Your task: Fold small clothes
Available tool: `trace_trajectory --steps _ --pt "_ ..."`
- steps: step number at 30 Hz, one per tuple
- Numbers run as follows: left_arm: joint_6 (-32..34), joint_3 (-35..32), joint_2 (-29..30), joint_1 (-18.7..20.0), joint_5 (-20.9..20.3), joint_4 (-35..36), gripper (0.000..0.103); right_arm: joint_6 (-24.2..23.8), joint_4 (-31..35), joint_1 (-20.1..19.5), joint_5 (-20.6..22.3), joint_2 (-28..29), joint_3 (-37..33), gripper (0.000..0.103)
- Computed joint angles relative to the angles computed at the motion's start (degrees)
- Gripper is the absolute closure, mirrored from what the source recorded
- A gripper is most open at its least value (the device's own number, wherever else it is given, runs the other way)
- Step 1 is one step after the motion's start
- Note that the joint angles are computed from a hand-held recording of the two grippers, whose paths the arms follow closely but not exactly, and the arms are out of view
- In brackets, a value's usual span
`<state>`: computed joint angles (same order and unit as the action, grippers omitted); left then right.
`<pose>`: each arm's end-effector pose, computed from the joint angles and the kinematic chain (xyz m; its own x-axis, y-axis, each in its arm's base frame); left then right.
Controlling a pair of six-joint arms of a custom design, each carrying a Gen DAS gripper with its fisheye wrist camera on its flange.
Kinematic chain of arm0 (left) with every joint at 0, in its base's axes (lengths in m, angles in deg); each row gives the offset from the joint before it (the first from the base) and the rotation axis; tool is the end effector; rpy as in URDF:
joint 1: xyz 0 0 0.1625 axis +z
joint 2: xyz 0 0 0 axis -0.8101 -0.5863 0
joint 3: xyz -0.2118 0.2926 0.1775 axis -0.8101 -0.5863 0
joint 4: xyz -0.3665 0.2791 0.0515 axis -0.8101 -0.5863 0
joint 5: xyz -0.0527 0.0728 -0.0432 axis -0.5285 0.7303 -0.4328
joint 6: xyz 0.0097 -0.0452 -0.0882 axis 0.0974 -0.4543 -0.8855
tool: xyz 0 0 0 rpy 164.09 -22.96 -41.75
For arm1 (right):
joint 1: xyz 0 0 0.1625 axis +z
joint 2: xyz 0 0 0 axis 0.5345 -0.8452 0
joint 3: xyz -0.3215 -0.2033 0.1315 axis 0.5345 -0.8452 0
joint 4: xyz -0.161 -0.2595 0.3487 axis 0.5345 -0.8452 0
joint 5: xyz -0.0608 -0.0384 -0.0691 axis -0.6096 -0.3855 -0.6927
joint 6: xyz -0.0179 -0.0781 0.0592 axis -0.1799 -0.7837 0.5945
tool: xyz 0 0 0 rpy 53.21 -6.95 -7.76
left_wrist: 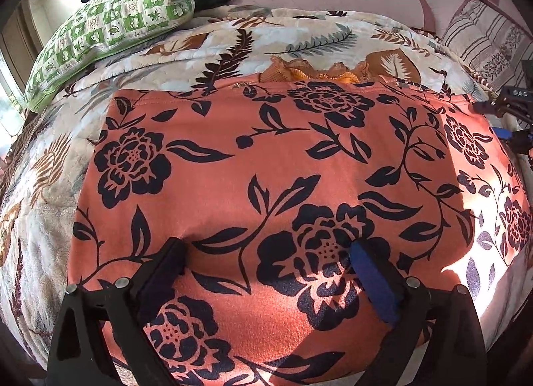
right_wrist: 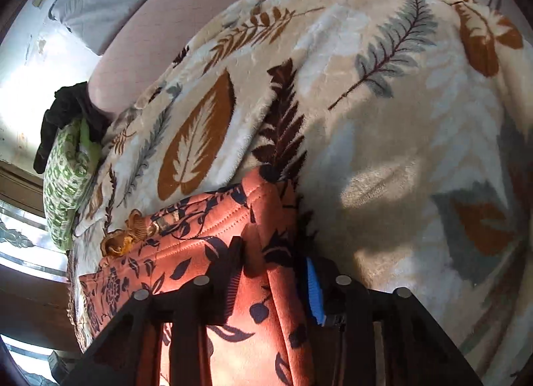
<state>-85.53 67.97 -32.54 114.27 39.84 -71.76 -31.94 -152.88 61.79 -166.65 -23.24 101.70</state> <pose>-0.1698 -0.7187 0.2491 -0.6771 0.0843 -0.7311 0.4083 0.8695 -0.2779 0.1562 -0.8183 0.2047 -0.9437 0.2235 0.2439 0.0578 0.8373 -0.5438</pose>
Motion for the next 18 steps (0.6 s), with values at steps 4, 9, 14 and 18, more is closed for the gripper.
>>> trace_trajectory --steps 4,9,14,18 --pt "-0.57 0.04 0.15 -0.11 0.52 -0.01 0.004 -3.11 -12.25 2.67 0.31 -6.68 10.33 0.028" --pt "-0.28 0.13 -0.10 -0.03 0.07 0.26 0.004 0.63 -11.93 1.60 21.01 -13.87 22.01 0.021" --pt "-0.85 -0.79 0.03 -0.04 -0.11 2.66 0.004 12.65 -12.69 -3.04 20.66 -12.71 26.61 0.038" --pt "-0.68 -0.44 -0.01 -0.16 0.25 2.04 0.004 13.27 -14.76 -0.13 17.65 -15.57 28.09 0.021"
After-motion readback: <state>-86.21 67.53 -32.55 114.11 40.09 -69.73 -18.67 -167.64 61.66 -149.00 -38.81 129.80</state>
